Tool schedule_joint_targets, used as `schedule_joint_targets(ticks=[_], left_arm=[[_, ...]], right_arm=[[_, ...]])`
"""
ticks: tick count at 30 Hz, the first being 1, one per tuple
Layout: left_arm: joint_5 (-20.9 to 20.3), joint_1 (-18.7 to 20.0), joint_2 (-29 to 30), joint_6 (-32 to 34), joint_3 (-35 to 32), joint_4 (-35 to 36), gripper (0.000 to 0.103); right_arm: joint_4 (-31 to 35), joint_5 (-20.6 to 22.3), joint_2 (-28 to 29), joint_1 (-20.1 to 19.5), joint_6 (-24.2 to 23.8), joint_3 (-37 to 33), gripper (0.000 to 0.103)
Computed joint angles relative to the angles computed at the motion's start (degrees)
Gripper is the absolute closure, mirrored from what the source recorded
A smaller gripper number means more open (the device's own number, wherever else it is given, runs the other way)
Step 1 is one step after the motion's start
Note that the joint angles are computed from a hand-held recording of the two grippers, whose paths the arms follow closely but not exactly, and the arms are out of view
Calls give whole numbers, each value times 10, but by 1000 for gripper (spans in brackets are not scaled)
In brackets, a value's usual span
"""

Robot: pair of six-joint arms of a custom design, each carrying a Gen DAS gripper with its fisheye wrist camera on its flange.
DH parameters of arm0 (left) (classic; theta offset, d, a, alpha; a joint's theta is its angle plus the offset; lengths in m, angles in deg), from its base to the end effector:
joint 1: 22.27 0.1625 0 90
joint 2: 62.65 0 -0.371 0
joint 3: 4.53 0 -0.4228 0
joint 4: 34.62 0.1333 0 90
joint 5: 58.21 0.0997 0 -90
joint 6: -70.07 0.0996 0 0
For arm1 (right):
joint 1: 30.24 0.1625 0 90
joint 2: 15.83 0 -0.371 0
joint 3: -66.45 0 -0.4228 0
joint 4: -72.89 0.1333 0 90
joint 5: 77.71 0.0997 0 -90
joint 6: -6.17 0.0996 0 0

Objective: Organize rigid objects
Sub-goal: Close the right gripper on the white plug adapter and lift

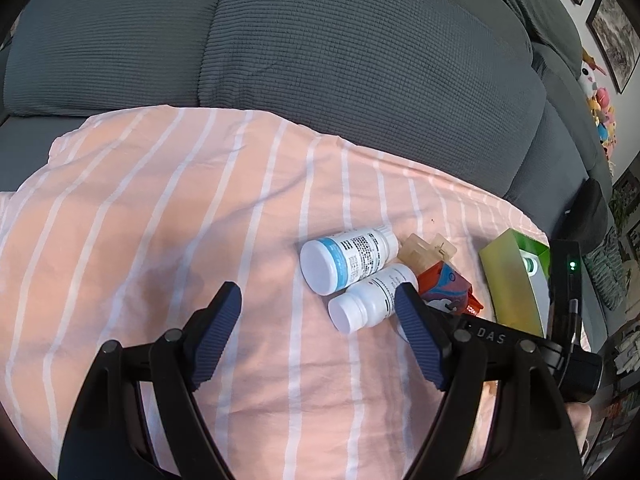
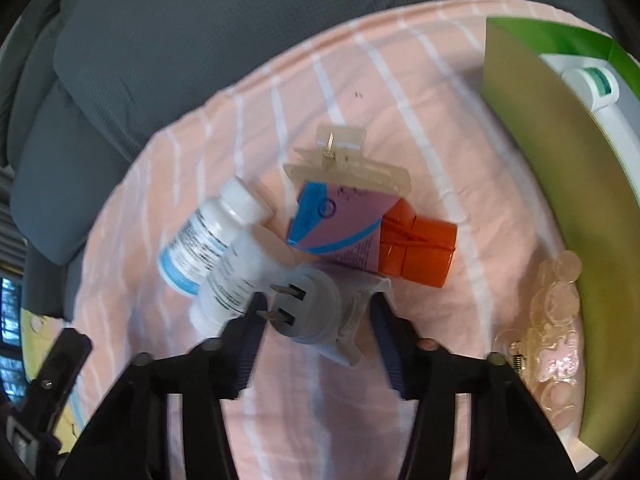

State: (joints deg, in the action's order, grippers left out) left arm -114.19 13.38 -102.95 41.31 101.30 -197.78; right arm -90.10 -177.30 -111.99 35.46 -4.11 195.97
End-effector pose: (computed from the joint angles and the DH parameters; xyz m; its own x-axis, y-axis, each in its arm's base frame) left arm -0.3513 -0.4846 -0.0509 -0.8639 0.2745 -0.4222 0.4446 0.8096 -0.3832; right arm -0.0799 -0.4607 0.2868 -0.8978 0.3693 0.2401 0.1593 0.7804 -0.6047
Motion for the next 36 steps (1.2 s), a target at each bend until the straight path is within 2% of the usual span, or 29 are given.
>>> schedule_joint_targets(ticks=[2, 6, 11, 13, 15, 18, 19, 21, 23, 26, 30, 33, 36], left_arm=[[-3, 0, 1, 1, 0, 0, 25], [-2, 1, 0, -2, 1, 2, 25], [-10, 7, 4, -22, -9, 31, 25], [-17, 11, 6, -31, -13, 43, 25], [-27, 13, 8, -36, -15, 52, 25], [-33, 13, 12, -37, -19, 64, 25], [-35, 12, 14, -35, -21, 68, 25], [-41, 12, 16, -32, -22, 71, 25], [-52, 12, 21, -25, -25, 67, 25], [-80, 18, 34, -17, -38, 79, 25], [-145, 30, 49, -14, -51, 79, 25], [-165, 30, 57, -5, -58, 77, 25], [-176, 30, 64, 8, -63, 71, 25]], right_arm=[[8, 17, -3, -7, 3, 2, 62], [11, 21, -20, -4, -11, 12, 66], [73, 48, -48, -4, -80, 24, 66], [94, 34, -40, 6, -100, 18, 66], [109, 13, -29, 13, -97, 11, 66], [95, 17, -41, 11, -92, 16, 66], [82, 24, -50, 9, -96, 22, 66], [78, 53, -71, -2, -99, 29, 53], [85, 96, -93, -22, -96, 35, 46], [82, 129, -103, -40, -74, 37, 45], [112, 176, -95, -63, -41, 22, 45], [147, 205, -95, -74, -34, 16, 45], [162, 211, -85, -71, -28, 12, 45]])
